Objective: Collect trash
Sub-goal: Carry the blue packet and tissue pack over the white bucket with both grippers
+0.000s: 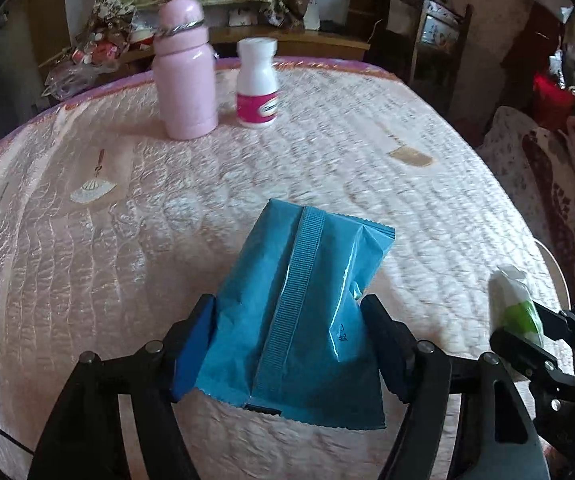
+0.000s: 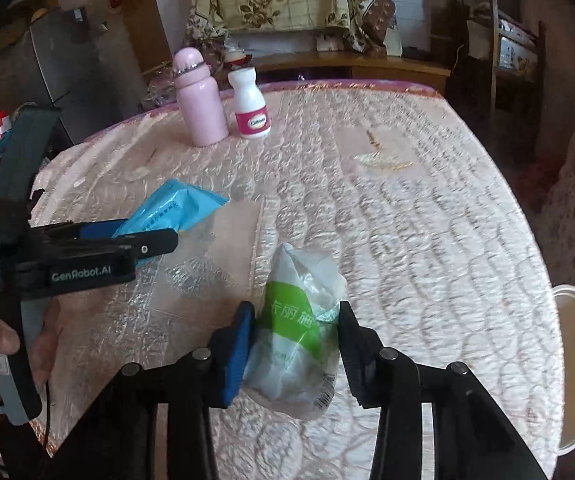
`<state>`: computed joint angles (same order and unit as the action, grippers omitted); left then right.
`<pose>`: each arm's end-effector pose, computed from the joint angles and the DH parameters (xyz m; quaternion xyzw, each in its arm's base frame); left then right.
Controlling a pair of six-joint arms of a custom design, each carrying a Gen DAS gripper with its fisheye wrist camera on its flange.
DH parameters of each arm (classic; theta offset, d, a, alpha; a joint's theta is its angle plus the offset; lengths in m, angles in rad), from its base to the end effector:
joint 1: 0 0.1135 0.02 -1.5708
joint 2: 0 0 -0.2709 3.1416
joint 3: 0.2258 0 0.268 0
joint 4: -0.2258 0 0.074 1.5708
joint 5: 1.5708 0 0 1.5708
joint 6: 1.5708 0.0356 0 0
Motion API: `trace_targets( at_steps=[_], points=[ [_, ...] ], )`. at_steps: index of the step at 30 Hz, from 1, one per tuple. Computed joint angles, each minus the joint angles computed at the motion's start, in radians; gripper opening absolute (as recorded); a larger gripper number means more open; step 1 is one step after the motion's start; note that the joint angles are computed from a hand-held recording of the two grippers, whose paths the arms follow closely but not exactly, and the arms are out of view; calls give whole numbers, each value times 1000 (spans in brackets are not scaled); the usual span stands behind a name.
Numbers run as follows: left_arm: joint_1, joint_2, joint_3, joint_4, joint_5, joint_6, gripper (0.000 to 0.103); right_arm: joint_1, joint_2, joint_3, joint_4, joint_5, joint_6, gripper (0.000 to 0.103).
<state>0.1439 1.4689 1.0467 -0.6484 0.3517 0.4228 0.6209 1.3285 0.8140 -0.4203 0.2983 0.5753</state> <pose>0.3054 0.0319 0.2364 0.1755 0.9387 -0.0946 0.2814 0.2306 0.1521 0.2133 0.0250 0.9401 0.0575 0.3350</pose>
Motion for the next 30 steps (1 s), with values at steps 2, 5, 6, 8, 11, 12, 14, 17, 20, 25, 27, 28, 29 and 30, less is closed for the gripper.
trace_targets(
  at_steps=[2,5,6,8,11,12,14,17,20,25,27,28,29,30],
  points=[
    [-27,-42,-30,9,-4,-21,74,-2,-43,-16,-24,9,1,44],
    [-78,-92,-63,9,-12,-52,74,-16,-100,-39,-56,16,-5,44],
    [-100,-111,-77,9,-19,-65,74,-21,-125,-51,-68,18,-7,44],
    [-146,-140,-100,16,-34,-90,74,-29,-175,-74,-97,28,-10,44],
    [-213,-182,-133,24,-54,-126,74,-62,-254,-114,-131,30,-25,44],
    [-243,-195,-144,26,-63,-143,74,-76,-287,-129,-147,30,-27,44],
    [-293,-210,-157,29,-76,-174,74,-103,-352,-157,-180,25,-29,44],
    [-375,-230,-174,39,-105,-225,74,-172,-444,-195,-228,7,-54,44],
    [-462,-240,-184,51,-140,-271,74,-254,-532,-225,-277,-19,-95,44],
    [-622,-248,-189,68,-217,-348,74,-439,-667,-264,-354,-94,-198,44],
    [-676,-236,-181,72,-236,-381,74,-541,-716,-278,-385,-143,-255,44],
    [-696,-228,-178,76,-243,-393,74,-611,-738,-287,-396,-179,-297,44],
    [-717,-217,-172,81,-250,-403,74,-665,-758,-293,-407,-207,-329,44],
    [-746,-206,-166,87,-261,-419,74,-729,-772,-299,-415,-239,-369,44]
  ],
)
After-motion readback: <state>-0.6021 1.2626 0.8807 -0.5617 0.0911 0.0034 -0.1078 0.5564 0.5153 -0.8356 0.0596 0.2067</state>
